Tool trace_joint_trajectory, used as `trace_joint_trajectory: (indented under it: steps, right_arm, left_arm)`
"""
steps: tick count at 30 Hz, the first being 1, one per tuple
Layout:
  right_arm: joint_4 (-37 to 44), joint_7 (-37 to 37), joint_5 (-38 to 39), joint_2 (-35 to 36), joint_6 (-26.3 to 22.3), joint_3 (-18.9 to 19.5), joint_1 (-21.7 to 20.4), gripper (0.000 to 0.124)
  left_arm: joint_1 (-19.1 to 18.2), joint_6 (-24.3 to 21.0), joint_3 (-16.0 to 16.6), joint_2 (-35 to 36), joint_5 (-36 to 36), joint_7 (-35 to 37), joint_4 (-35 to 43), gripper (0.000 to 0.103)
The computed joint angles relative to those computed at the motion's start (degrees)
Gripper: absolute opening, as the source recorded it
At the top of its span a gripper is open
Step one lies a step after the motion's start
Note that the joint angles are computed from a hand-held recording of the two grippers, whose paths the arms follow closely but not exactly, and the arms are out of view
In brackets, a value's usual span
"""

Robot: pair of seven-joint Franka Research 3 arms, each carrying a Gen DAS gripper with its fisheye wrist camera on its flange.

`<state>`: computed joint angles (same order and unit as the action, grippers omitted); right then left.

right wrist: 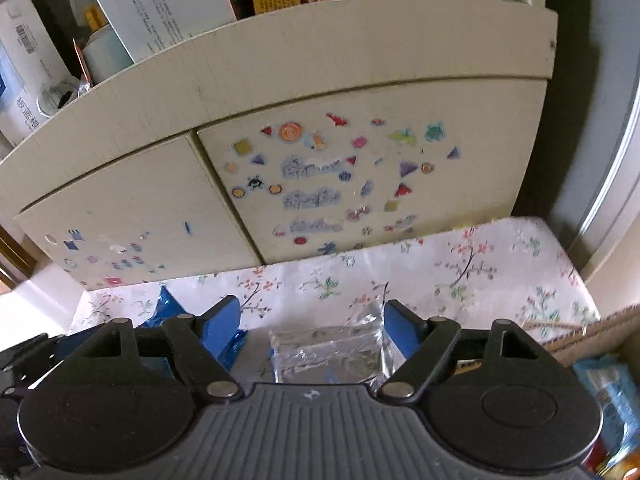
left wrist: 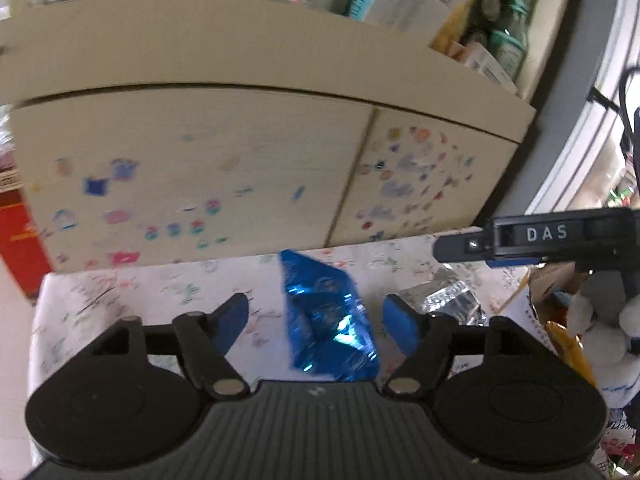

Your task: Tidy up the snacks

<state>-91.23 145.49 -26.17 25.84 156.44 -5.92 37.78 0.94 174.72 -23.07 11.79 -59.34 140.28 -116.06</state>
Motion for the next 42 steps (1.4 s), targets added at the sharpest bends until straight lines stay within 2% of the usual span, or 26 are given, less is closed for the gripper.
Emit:
trace_joint_trajectory:
  steps: [2, 6, 8, 10, 14, 16, 17, 20, 22, 23, 25, 26, 28, 30, 33, 35, 39, 42]
  right_arm:
    - [-0.1, -0.4, -0.17, -0.15, 0.75, 0.04, -0.03, 0.084]
    - [0.94, -3.64, 2.54, 0.84, 3.82, 1.61, -1.25, 0.084]
    - [1.37, -6.47, 6.1, 1.73, 5.67, 3.18, -2.4, 0.086]
    - [3.22, -7.15, 7.23, 3.29, 4.0, 1.97, -1.07, 0.088]
    - [7.22, -8.21, 8.77, 6.33, -0.33, 1.01, 0.23, 0.09]
    - [9.42, -8.5, 9.06, 7.62, -2.39, 0.73, 0.72, 0.092]
    - [10.32, -8.44, 9.4, 8.18, -2.88, 0.77, 0.79, 0.092]
    - [11.69, -10.63, 12.04, 9.31, -2.23, 2.65, -0.38, 0.092]
    - [12.62, -13.13, 14.05, 10.16, -2.29, 3.79, -1.11, 0.093]
    - [13.97, -12.59, 13.35, 11.0, -3.29, 2.46, 0.06, 0.093]
    - [15.78, -8.99, 8.7, 11.9, -6.58, -2.31, 3.88, 0.093]
    - [17.18, -8.24, 6.58, 12.7, -8.59, -3.45, 4.9, 0.094]
    - [19.37, -8.17, 5.19, 14.2, -11.15, -3.1, 4.72, 0.096]
    - [22.84, -9.64, 6.57, 16.35, -15.21, -1.11, 3.42, 0.099]
    - [27.22, -13.1, 5.01, 19.1, -18.99, -0.68, 3.95, 0.102]
    - [28.19, -14.32, 6.15, 19.56, -19.31, 0.47, 3.39, 0.102]
    - [30.68, -21.44, 12.24, 20.39, -20.87, 4.75, 0.66, 0.103]
    - [29.73, -23.82, 15.21, 19.12, -22.57, 5.47, 0.47, 0.103]
  left_arm:
    - [-2.0, 1.05, 1.48, 1.85, 5.35, -4.22, 1.1, 0.075]
    - [-3.36, 1.42, 2.39, 5.0, 13.17, -11.56, 3.01, 0.08]
    - [-5.72, 2.11, 4.81, 5.98, 19.0, -16.37, 3.04, 0.078]
    - [-8.96, 2.41, 8.7, 6.45, 24.85, -22.03, 2.58, 0.073]
    - [-7.59, 1.44, 8.96, 6.51, 28.77, -26.11, 1.38, 0.064]
    - [-3.12, 2.1, 4.96, 6.13, 26.84, -24.09, 0.3, 0.062]
    - [-1.92, 1.8, 4.31, 5.85, 27.48, -24.73, -0.1, 0.061]
    - [2.55, 1.77, 0.96, 4.74, 27.42, -24.31, -1.78, 0.061]
    - [6.88, 1.05, -2.75, 4.06, 26.32, -22.42, -2.73, 0.061]
    - [9.74, 0.58, -5.42, 3.81, 24.81, -20.14, -3.15, 0.061]
    - [12.95, -0.8, -8.27, 3.46, 21.96, -16.27, -3.24, 0.061]
    - [14.46, -1.77, -9.63, 3.27, 19.55, -13.4, -3.18, 0.061]
    - [15.56, -3.41, -10.17, 2.31, 15.81, -9.12, -3.49, 0.06]
    - [15.28, -3.9, -9.71, 1.74, 13.47, -6.4, -3.79, 0.06]
    - [14.3, -4.78, -8.69, 1.35, 10.66, -3.01, -3.7, 0.06]
    - [13.83, -5.82, -7.83, 0.89, 8.52, -1.34, -3.63, 0.06]
    - [10.51, -6.58, -4.0, 0.5, 9.7, -2.26, -3.47, 0.06]
    - [8.47, -7.06, -1.73, -0.22, 9.7, -1.21, -4.0, 0.06]
